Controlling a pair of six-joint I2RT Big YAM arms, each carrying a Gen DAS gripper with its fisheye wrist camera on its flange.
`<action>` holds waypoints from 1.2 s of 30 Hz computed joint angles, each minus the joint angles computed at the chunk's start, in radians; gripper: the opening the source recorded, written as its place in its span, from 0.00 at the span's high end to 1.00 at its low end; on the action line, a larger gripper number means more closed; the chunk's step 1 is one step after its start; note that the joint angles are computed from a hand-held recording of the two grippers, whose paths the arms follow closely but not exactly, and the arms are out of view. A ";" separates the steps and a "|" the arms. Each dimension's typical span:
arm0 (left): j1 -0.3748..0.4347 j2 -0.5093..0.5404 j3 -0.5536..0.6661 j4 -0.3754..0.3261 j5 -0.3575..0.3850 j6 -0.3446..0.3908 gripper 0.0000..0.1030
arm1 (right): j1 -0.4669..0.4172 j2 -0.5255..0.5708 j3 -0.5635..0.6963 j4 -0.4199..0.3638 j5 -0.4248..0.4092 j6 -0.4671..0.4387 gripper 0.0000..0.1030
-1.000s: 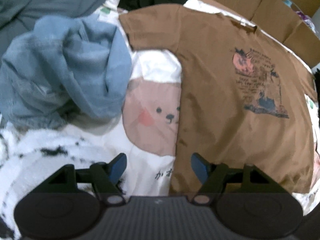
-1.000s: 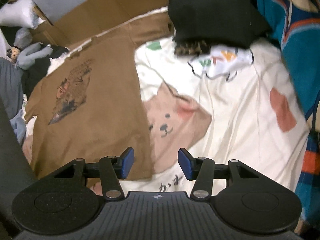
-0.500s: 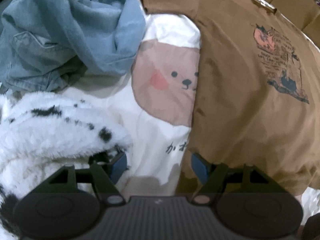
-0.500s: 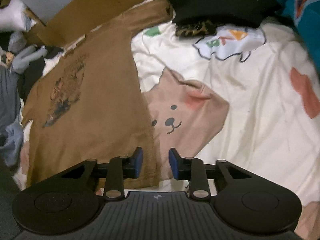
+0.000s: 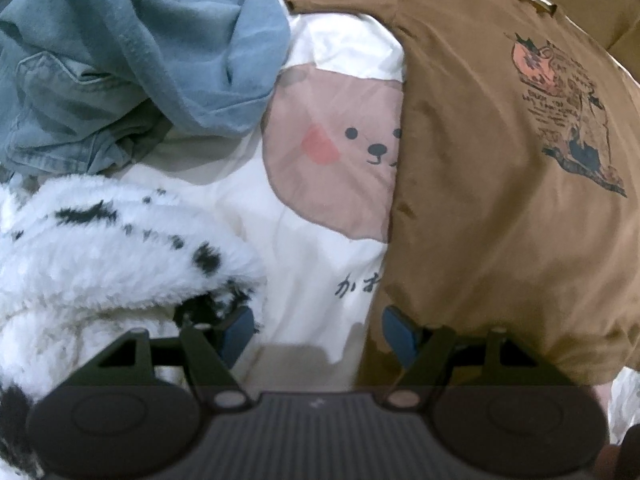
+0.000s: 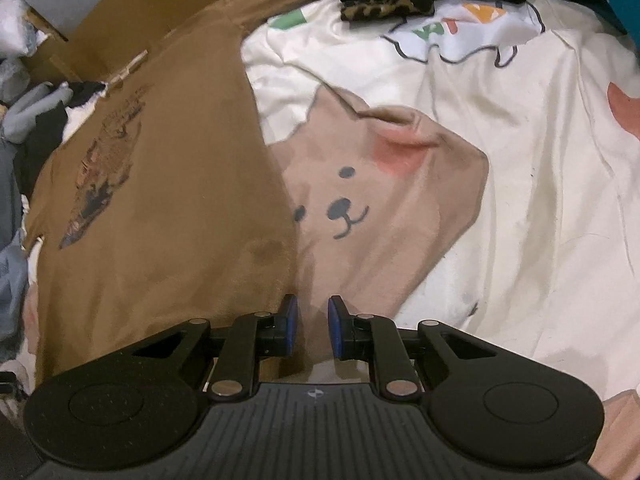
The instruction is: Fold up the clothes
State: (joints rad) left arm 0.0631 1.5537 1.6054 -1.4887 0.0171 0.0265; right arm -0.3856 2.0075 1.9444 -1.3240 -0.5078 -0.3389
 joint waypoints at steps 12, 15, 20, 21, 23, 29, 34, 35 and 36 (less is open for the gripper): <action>-0.001 -0.002 -0.002 0.004 0.007 0.012 0.29 | 0.008 -0.018 -0.003 -0.032 -0.043 0.015 0.79; 0.003 -0.003 -0.006 0.005 0.004 0.010 0.29 | 0.011 -0.022 -0.010 -0.046 -0.046 -0.001 0.79; 0.010 -0.002 -0.005 0.004 0.006 0.013 0.29 | 0.015 -0.028 -0.031 -0.051 -0.031 -0.009 0.79; 0.011 -0.002 -0.005 0.004 0.007 0.013 0.29 | 0.016 -0.028 -0.034 -0.051 -0.030 -0.008 0.80; 0.012 -0.001 -0.004 0.003 0.008 0.017 0.29 | 0.018 -0.029 -0.036 -0.054 -0.028 -0.011 0.80; 0.009 0.001 -0.003 0.003 0.012 0.019 0.29 | 0.024 -0.028 -0.032 -0.066 -0.029 -0.017 0.80; 0.009 0.001 -0.003 0.006 0.013 0.024 0.29 | 0.031 -0.024 -0.033 -0.073 -0.045 0.032 0.80; 0.011 0.003 -0.001 0.005 0.013 0.029 0.29 | 0.035 -0.024 -0.037 -0.070 -0.037 0.030 0.80; 0.013 0.005 0.002 0.003 0.013 0.033 0.29 | 0.040 -0.024 -0.040 -0.069 -0.028 0.026 0.80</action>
State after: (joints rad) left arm 0.0757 1.5588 1.6077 -1.4852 0.0299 0.0596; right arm -0.3458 1.9836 1.9043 -1.3926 -0.5360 -0.3129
